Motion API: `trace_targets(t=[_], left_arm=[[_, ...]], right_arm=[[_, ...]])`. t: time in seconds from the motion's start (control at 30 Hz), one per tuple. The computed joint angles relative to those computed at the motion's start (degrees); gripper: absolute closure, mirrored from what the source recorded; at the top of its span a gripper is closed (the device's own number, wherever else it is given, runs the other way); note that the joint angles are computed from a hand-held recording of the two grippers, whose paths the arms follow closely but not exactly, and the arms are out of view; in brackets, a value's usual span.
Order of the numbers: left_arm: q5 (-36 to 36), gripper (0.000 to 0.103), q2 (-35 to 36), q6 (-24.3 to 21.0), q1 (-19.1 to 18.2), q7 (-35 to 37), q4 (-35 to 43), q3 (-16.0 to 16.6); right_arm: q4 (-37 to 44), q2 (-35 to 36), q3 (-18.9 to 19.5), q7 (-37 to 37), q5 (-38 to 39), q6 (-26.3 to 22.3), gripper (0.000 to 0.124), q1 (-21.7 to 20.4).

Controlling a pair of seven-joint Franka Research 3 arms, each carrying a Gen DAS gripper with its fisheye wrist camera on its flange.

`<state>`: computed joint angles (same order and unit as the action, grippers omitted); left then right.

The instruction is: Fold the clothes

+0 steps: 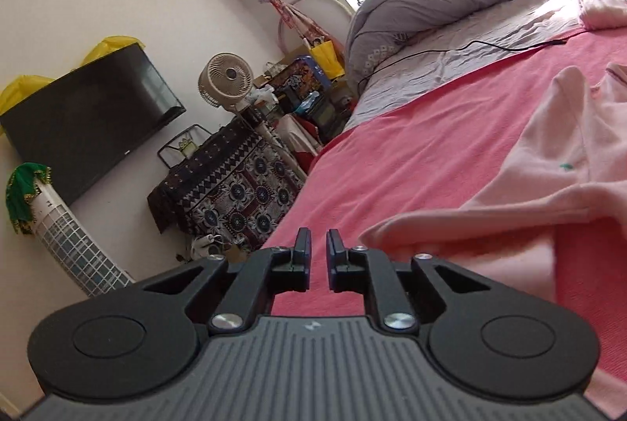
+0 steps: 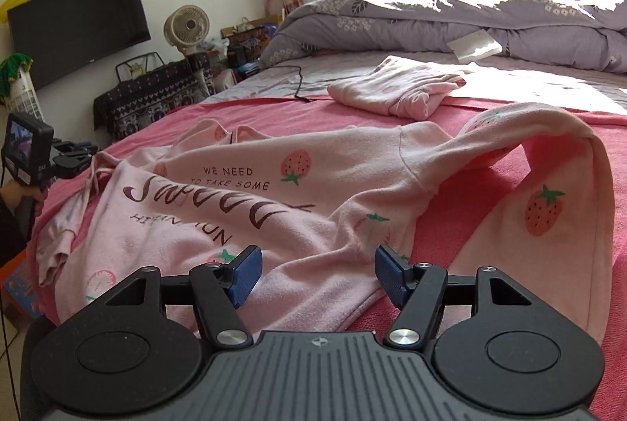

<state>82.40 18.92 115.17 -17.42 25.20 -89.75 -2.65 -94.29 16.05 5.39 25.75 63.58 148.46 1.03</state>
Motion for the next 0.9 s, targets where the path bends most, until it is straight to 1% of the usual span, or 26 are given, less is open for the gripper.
trace_targets(t=[0.07, 0.1, 0.13, 0.17, 0.2, 0.23, 0.27, 0.3, 0.33, 0.37, 0.4, 0.43, 0.47, 0.5, 0.53, 0.57, 0.6, 0.63, 0.67, 0.7, 0.73, 0.8, 0.87, 0.9], left_arm=[[1.95, 0.087, -0.51, -3.18, -0.7, -3.0, 0.3, 0.57], [2.59, 0.087, -0.82, -3.47, -0.77, -4.71, 0.58, 0.53], [3.0, 0.087, -1.49, -1.53, -0.47, -5.58, 0.27, 0.2], [3.31, 0.087, -2.29, 1.55, 0.0, -5.9, -0.31, -0.24], [3.62, 0.086, -3.0, 4.66, 0.47, -6.23, -0.78, -0.64], [3.18, 0.084, -3.66, 8.84, 1.12, -6.04, -1.29, -1.22], [2.1, 0.082, -4.29, 14.04, 1.95, -5.32, -2.01, -1.86], [0.78, 0.079, -4.77, 19.49, 2.81, -4.33, -2.69, -2.4], [-0.42, 0.076, -4.84, 24.4, 3.46, -3.25, -3.06, -2.81], [-1.42, 0.074, -4.46, 28.07, 3.72, -2.09, -3.05, -3.11], [-2.55, 0.074, -3.94, 30.26, 3.67, -0.82, -2.75, -3.29], [-3.85, 0.074, -3.41, 31.89, 3.5, 0.53, -2.35, -3.39], [-5.25, 0.074, -2.85, 33.5, 3.31, 1.98, -1.93, -3.46], [-6.78, 0.074, -2.26, 35.09, 3.1, 3.55, -1.49, -3.52], [-8.44, 0.074, -1.64, 36.64, 2.87, 5.24, -1.04, -3.58], [-10.23, 0.074, -0.98, 38.17, 2.63, 7.07, -0.57, -3.64], [-12.41, 0.074, -1.08, 40.14, 2.61, 8.49, -1.11, -3.7], [-14.24, 0.074, -1.81, 42.1, 2.61, 9.35, -2.4, -3.64], [-15.74, 0.071, -2.6, 43.83, 2.59, 10.08, -3.77, -3.57], [-16.51, 0.07, -3.47, 44.54, 2.22, 10.41, -5.13, -3.44], [-16.3, 0.068, -4.49, 43.88, 1.52, 10.18, -6.44, -3.16], [-15.72, 0.068, -6.67, 41.47, 0.63, 9.63, -8.98, -3.11], [-16.2, 0.068, -8.83, 39.28, 0.67, 9.45, -11.4, -3.72], [-16.24, 0.068, -10.05, 38.5, 0.8, 8.9, -12.9, -4.08]], right_arm=[[4.36, 2.12, -0.16, -0.27, -1.49, 3.48, 0.057, 0.69], [6.85, 3.45, -0.12, -0.19, -2.72, 5.34, 0.056, 0.97], [9.56, 5.63, -0.89, 1.74, -6.5, 9.71, 0.055, 2.43], [12.55, 8.25, -3.13, 4.89, -11.32, 14.25, 0.055, 4.95], [15.75, 11.13, -6.06, 10.13, -17.87, 18.2, 0.055, 7.55], [18.51, 13.83, -10.99, 19.39, -25.44, 19.47, 0.055, 10.51], [20.25, 15.33, -13.92, 26.16, -29.83, 18.29, 0.055, 11.62], [20.85, 15.53, -14.85, 28.92, -30.21, 14.81, 0.055, 11.2], [21.09, 15.42, -13.77, 28.61, -28.42, 11.27, 0.055, 9.26], [19.34, 14.6, -12.82, 25.85, -27.55, 10.91, 0.052, 8.18], [16.92, 13.52, -10.6, 22.96, -28.03, 11.89, 0.051, 6.34], [14.88, 12.92, -10.38, 21.73, -30.57, 14.05, 0.051, 6.28], [12.35, 12.24, -11.02, 19.96, -33.88, 17.82, 0.051, 7.22], [10.47, 11.51, -9.86, 17.55, -35.54, 20.67, 0.051, 6.58], [9.14, 10.57, -6.7, 14.27, -35.98, 21.65, 0.051, 4.26], [8.05, 9.66, -3.99, 10.04, -35.07, 21.94, 0.048, 2.29], [7.59, 9.27, -3.28, 7.43, -34.8, 21.72, 0.044, 1.87], [7.3, 9.44, -4.57, 8.84, -37.68, 21.71, 0.042, 2.92], [7.89, 10.56, -7.86, 14.26, -43.14, 21.06, 0.051, 5.3], [9.08, 12.09, -12.86, 19.77, -47.63, 19.64, 0.07, 9.04], [10.52, 13.77, -17.08, 24.83, -51.77, 17.94, 0.122, 12.11], [13.31, 17.15, -21.41, 31.86, -55.32, 21.78, 0.122, 14.73], [15.55, 19.86, -27.24, 40.04, -57.03, 28.1, 0.122, 18.14], [17.22, 21.34, -29.12, 44.47, -58.55, 30.97, 0.122, 18.69]])
